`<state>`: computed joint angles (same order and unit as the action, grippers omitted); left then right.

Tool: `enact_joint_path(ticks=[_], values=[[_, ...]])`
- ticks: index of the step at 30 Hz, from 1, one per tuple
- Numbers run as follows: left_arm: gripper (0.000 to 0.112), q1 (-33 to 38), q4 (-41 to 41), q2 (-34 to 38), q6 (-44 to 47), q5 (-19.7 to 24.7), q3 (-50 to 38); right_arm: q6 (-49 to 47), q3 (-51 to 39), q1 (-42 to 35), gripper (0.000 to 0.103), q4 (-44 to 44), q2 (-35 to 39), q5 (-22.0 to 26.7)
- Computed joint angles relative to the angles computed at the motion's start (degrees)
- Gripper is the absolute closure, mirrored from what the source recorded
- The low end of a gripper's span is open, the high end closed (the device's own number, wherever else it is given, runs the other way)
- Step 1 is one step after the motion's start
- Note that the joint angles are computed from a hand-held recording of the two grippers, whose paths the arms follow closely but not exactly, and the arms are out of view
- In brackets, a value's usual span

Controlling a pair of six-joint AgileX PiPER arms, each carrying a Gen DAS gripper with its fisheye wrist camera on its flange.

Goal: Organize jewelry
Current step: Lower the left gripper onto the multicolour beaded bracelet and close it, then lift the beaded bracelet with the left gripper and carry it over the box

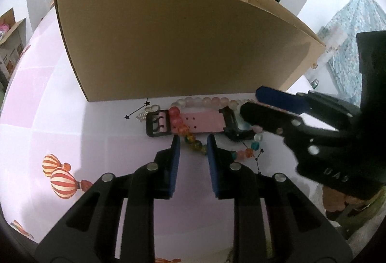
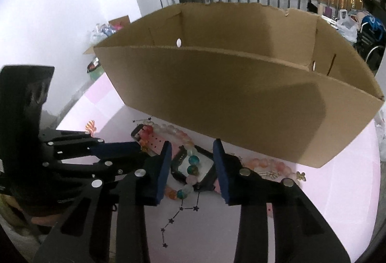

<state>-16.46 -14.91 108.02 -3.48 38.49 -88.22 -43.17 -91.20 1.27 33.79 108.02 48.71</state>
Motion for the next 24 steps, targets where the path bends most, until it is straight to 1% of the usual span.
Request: enact_joint_path(ticks=[2, 5, 7, 8, 9, 12, 15, 19, 24], values=[[0.088, -0.2, 0.0, 0.1, -0.9, -0.1, 0.0, 0.3, 0.2, 0.7, 0.074, -1.6, 0.2, -0.6], [0.088, 0.2, 0.1, 0.3, -1.9, -0.3, -0.1, 1.5, 1.0, 1.6, 0.084, -4.5, -0.1, -1.9], [0.091, 0.1, 0.9, 0.8, -2.9, -0.3, -0.9, 2.1, 1.0, 1.8, 0.091, -5.7, -0.3, -2.0], [0.095, -0.1, 1.9, 1.3, -4.0, -0.1, -1.7, 2.2, 1.0, 1.7, 0.091, -5.8, -0.4, -1.9], [0.104, -0.5, 3.9, 1.6, -6.0, 0.1, -2.1, 2.4, 1.1, 1.6, 0.092, -5.8, -0.5, -1.7], [0.104, 0.4, 2.8, 0.4, -5.3, -0.9, -0.1, 2.6, 0.9, 1.6, 0.093, -5.4, -0.6, -1.6], [0.104, 0.6, 2.2, -1.0, -4.7, -2.5, 1.4, 1.0, 1.5, 0.9, 0.093, -2.5, -1.4, -1.9], [0.104, 1.9, -0.9, -5.4, -1.7, -4.9, 5.8, -1.4, 2.6, 0.3, 0.093, 0.8, -4.1, -1.5], [0.104, 4.1, -4.5, -10.9, 1.7, -5.6, 10.0, -4.0, 4.4, 0.1, 0.093, 4.1, -7.5, -0.4]])
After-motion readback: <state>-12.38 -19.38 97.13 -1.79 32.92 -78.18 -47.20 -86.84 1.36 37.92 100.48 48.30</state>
